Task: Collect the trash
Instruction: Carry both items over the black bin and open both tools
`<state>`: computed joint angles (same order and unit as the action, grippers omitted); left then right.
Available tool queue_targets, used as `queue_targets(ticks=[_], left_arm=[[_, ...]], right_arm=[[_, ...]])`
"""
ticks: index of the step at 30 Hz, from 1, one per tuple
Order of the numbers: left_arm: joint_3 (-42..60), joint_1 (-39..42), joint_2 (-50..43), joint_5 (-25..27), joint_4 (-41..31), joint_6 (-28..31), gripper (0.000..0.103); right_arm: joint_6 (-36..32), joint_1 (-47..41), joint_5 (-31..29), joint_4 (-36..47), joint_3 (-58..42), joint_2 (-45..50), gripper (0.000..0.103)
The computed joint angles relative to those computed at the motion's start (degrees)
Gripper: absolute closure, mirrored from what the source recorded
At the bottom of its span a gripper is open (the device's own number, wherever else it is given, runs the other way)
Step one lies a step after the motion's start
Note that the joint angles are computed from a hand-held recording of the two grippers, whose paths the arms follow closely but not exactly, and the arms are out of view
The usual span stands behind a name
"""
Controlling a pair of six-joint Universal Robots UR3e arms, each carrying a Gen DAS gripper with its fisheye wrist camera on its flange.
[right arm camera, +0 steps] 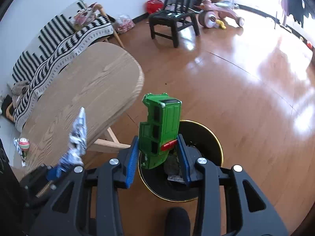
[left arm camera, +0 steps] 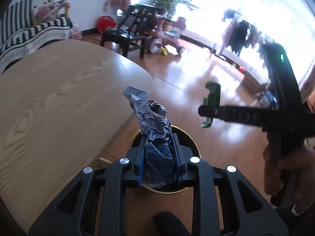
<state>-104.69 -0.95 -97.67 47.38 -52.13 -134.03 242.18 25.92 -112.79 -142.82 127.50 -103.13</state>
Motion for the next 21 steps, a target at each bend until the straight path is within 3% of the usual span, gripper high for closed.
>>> queue_targets(ticks=[8, 21], left_arm=[[1.36, -4.3, -4.96, 3.04, 1.32, 0.54, 0.079], [3.36, -7.28, -8.84, 3.82, 3.29, -1.93, 0.079]], right_arm=[[0.42, -1.95, 1.64, 2.83, 2.01, -2.87, 0.065], [0.7, -2.74, 2.18, 2.4, 2.51, -2.28, 0.065]])
